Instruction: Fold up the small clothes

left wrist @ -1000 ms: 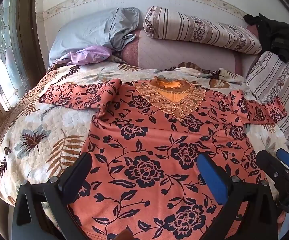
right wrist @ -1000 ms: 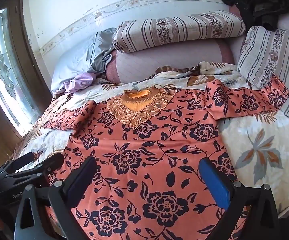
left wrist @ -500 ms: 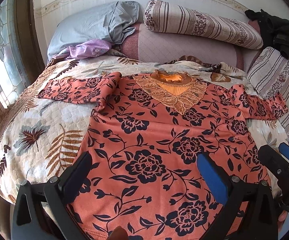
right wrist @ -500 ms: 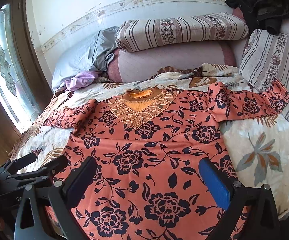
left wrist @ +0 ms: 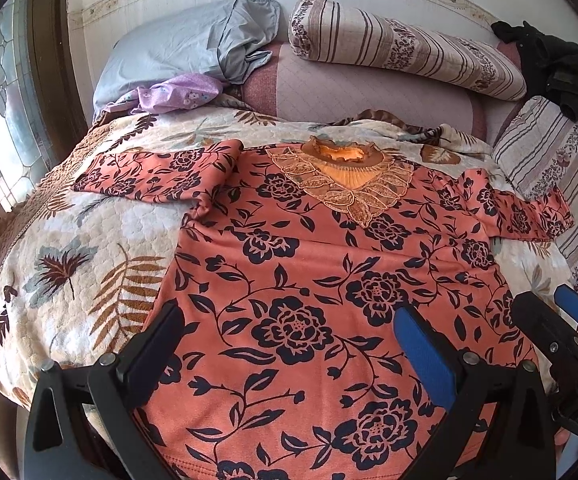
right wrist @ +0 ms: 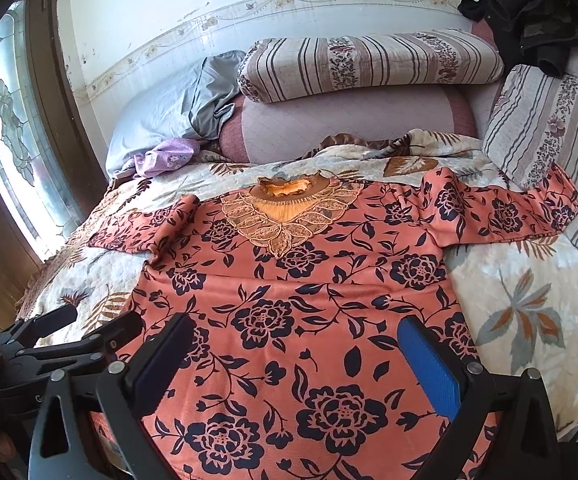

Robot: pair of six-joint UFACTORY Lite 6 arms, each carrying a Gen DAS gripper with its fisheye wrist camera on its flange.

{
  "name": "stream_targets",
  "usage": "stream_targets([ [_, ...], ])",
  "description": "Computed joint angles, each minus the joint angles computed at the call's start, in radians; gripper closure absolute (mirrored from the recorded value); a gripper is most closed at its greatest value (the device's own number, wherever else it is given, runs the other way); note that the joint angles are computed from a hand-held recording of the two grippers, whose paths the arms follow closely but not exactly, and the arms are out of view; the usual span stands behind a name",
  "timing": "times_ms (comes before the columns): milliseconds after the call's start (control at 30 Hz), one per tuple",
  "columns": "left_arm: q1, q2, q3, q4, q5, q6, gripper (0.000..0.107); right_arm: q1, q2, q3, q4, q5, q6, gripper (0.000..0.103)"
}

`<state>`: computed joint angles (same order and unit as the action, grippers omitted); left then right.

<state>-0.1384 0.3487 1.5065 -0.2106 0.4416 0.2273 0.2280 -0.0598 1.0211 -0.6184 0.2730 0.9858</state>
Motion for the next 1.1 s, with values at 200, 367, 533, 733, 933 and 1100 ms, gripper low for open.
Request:
stream_targets([
  [200, 0.013, 0.0, -0.006, -0.014, -0.001, 0.007, 0.004, 0.02, 0.012, 0.009, -0.028, 0.011, 0.034, 0.0],
  [367, 0.021, 0.0, -0.007, -0.022, -0.004, 0.013, 0.004, 0.032, 0.017, 0.016, -0.041, 0.018, 0.047, 0.0],
  [533, 0.023, -0.002, -0.011, -0.026, -0.007, 0.015, 0.004, 0.042, 0.014, 0.022, -0.059, 0.022, 0.072, 0.0],
  [733, 0.02, -0.003, -0.011, -0.026, -0.007, 0.011, 0.004, 0.053, -0.004, 0.03, -0.021, 0.016, 0.048, 0.0],
  [933, 0.021, -0.005, -0.006, -0.029, -0.002, 0.01, 0.004, 0.062, -0.001, 0.047, -0.004, 0.019, 0.042, 0.0],
  [1100, 0.027, -0.004, 0.004, -0.035, 0.002, 0.015, 0.004, 0.064, 0.004, 0.055, -0.011, 0.023, 0.047, 0.0],
])
